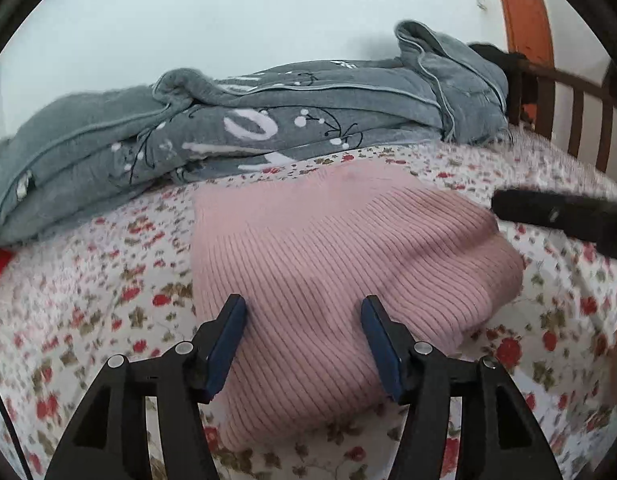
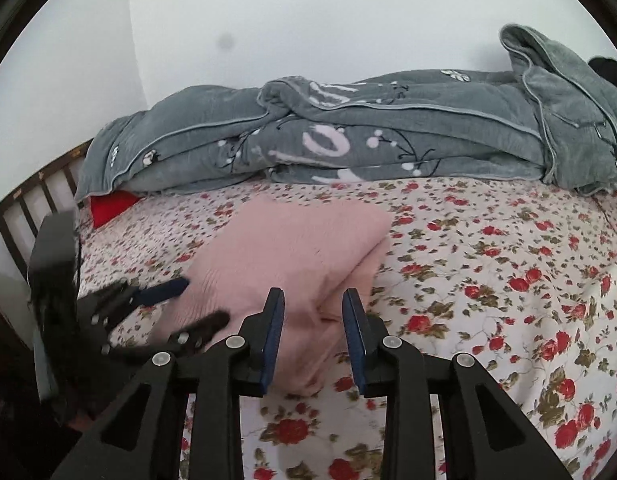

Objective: Fold small clothes

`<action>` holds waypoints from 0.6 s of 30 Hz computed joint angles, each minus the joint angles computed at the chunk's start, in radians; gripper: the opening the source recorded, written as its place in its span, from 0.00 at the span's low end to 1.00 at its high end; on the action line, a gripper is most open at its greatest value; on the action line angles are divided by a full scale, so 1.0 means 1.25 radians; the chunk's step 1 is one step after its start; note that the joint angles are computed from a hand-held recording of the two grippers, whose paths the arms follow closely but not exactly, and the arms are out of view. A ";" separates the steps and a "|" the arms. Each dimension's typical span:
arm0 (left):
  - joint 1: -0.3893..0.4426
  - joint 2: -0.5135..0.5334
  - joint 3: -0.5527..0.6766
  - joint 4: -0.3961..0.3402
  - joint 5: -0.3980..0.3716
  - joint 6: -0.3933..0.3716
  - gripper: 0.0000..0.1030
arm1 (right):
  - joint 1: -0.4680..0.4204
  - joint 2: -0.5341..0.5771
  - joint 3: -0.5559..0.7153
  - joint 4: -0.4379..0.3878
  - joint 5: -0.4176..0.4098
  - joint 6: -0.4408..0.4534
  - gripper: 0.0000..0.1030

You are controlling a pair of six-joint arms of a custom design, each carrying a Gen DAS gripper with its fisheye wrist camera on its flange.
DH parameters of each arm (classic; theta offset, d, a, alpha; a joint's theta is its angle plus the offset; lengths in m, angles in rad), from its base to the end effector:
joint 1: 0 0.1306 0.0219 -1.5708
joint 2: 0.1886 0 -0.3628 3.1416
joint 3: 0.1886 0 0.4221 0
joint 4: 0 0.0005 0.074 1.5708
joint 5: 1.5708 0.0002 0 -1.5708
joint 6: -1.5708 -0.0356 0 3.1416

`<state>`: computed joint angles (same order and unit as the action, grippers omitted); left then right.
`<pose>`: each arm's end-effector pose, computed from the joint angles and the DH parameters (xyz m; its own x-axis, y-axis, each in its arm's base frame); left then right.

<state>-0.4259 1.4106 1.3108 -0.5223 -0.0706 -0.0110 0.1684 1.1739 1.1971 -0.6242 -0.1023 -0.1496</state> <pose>0.4936 -0.2217 0.3872 -0.5267 0.2510 -0.8122 0.3657 0.9294 0.0500 0.4520 0.0800 0.4333 -0.5885 0.0504 -0.8069 -0.1639 0.9699 0.1800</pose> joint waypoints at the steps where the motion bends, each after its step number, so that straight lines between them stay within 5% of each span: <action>1: 0.007 -0.002 0.001 -0.006 0.020 0.016 0.57 | -0.005 0.008 0.004 -0.004 -0.002 -0.004 0.29; 9: 0.016 -0.006 -0.005 -0.013 0.041 0.038 0.57 | -0.029 0.028 -0.009 -0.033 -0.060 -0.063 0.29; 18: 0.023 -0.028 -0.019 -0.051 0.055 0.087 0.57 | -0.030 0.001 -0.012 -0.080 -0.050 -0.054 0.29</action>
<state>-0.3972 1.3756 1.2872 -0.5864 -0.0023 0.0976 0.1305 1.1752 1.1817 -0.7241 -0.1646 -0.2166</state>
